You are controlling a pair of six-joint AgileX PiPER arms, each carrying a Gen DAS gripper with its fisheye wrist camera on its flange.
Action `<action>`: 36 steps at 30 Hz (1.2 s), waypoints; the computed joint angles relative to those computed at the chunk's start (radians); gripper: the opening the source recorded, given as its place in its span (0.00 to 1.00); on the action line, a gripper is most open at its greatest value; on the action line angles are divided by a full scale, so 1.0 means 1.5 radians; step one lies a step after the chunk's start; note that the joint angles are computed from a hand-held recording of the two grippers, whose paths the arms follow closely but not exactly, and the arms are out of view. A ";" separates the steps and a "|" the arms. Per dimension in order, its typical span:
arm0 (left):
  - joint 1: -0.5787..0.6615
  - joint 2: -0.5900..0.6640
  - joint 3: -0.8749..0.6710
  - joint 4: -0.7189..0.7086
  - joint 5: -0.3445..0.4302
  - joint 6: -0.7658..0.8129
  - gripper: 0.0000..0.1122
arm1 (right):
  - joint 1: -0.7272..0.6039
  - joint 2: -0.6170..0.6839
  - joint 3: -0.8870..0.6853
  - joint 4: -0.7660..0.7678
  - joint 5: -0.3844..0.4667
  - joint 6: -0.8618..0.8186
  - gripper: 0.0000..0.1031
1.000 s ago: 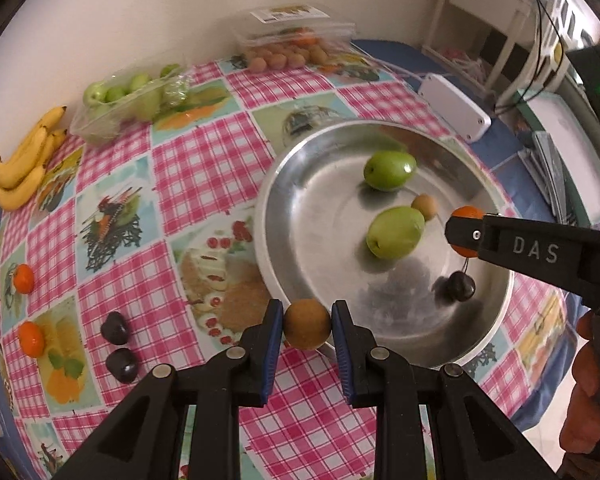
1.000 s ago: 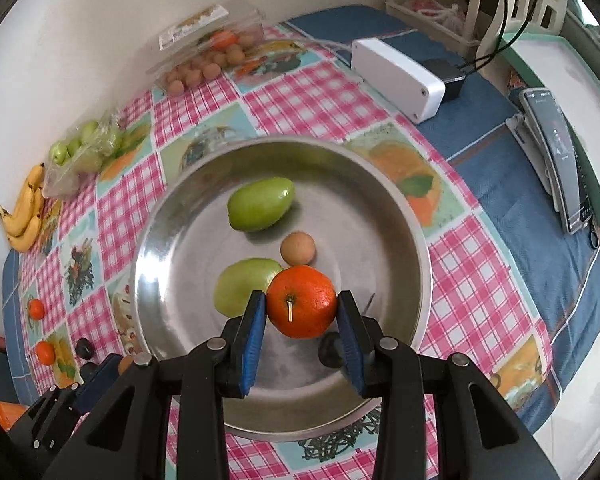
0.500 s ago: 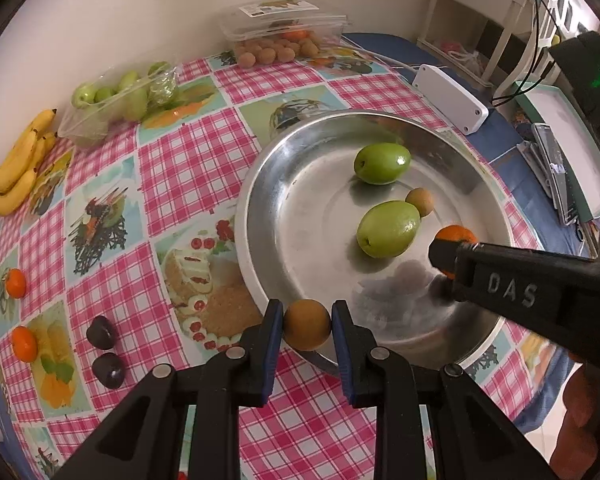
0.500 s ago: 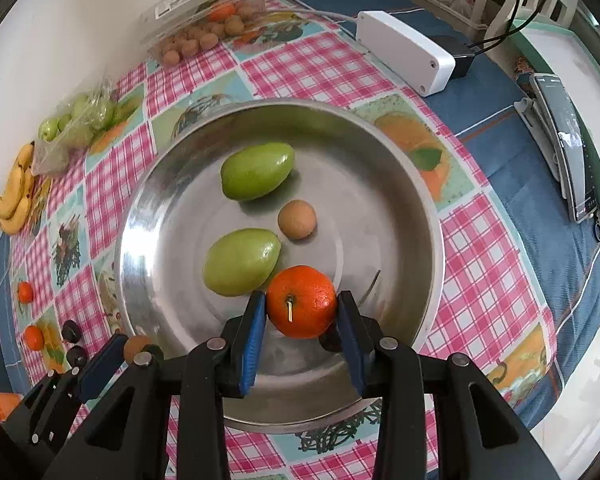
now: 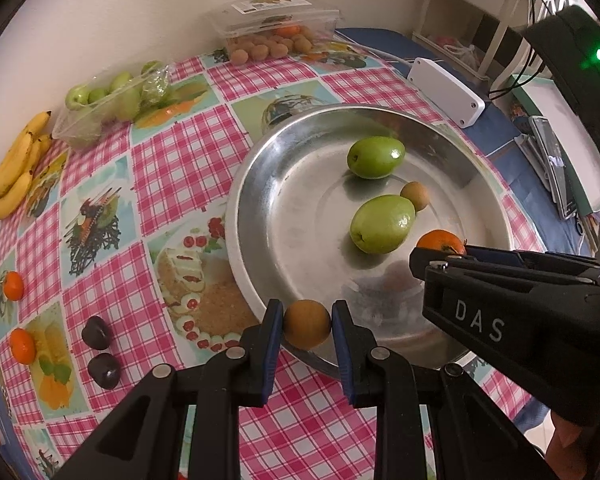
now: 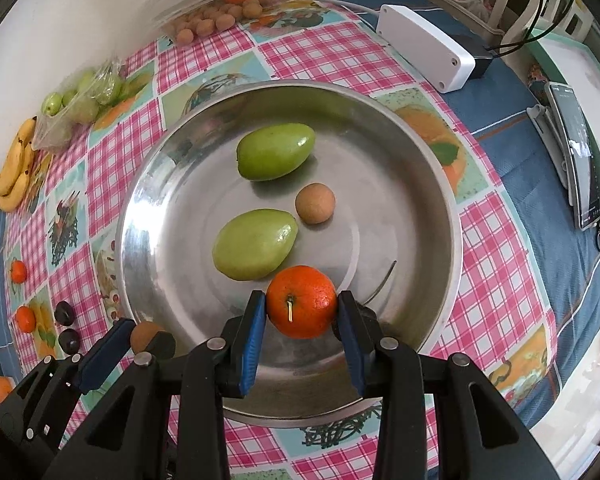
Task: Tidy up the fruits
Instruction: 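Carry both fruits to the steel bowl while the left tool releases the kiwi inside, then lower the red-orange fruit into the steel bowl and open the right tool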
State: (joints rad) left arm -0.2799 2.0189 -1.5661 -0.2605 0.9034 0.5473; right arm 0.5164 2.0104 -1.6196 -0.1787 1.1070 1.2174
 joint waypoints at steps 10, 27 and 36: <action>-0.002 0.004 -0.001 0.007 0.003 -0.007 0.28 | -0.006 0.002 -0.008 0.007 -0.004 -0.021 0.45; 0.079 0.054 -0.089 0.044 0.056 -0.145 0.52 | -0.004 -0.012 0.010 -0.010 -0.020 0.004 0.45; 0.155 0.085 -0.178 0.031 0.093 -0.201 0.58 | 0.002 -0.003 -0.008 -0.012 -0.012 -0.002 0.45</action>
State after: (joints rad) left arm -0.0473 2.1464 -1.8326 -0.2135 1.0430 0.2463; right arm 0.5188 2.0065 -1.6311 -0.1974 1.0887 1.2150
